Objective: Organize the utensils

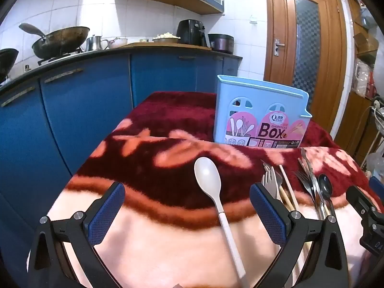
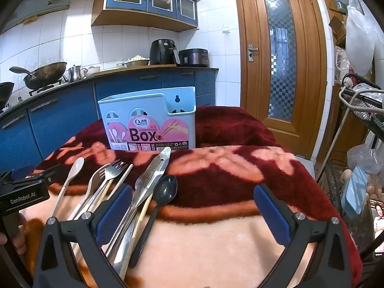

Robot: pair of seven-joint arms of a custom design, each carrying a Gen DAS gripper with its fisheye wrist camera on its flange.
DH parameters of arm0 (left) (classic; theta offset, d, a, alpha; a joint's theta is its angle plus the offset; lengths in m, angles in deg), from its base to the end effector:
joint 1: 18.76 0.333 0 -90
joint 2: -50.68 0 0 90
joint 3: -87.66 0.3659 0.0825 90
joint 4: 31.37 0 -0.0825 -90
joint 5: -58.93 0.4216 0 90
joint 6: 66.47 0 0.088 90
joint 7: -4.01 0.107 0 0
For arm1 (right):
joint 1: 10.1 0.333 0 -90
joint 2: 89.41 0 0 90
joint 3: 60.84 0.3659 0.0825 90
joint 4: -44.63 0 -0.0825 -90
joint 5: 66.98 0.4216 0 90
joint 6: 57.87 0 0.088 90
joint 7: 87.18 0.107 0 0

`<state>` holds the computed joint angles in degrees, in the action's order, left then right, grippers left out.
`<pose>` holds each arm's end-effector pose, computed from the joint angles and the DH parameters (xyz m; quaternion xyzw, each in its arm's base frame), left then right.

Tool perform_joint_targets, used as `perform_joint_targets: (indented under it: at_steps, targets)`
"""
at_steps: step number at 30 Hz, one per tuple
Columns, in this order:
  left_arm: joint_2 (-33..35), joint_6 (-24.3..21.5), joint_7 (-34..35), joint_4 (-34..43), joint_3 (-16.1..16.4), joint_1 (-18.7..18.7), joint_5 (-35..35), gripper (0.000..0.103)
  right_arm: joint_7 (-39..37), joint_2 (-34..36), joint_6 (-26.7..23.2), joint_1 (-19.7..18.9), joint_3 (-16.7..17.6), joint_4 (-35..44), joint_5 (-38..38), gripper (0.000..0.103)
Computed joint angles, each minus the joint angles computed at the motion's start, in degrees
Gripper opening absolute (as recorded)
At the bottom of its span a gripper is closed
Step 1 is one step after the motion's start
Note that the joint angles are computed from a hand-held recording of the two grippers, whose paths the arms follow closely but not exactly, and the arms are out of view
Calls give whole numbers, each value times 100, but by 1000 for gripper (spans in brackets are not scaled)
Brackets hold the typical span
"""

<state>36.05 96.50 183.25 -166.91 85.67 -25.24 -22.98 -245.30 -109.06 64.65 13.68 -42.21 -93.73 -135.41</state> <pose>0.5072 -0.0236 0.5030 -0.4667 0.7395 -0.4215 0.2403 0.3712 0.2968 0.4935 -0.4224 0.7387 -0.4446 0.2797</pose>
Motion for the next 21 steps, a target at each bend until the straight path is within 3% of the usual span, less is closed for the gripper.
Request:
perform_joint_targets:
  at_steps: [21]
  targets:
    - [12, 15, 134, 16, -30, 21, -126, 103, 11, 4, 9, 2, -6, 2, 1, 103]
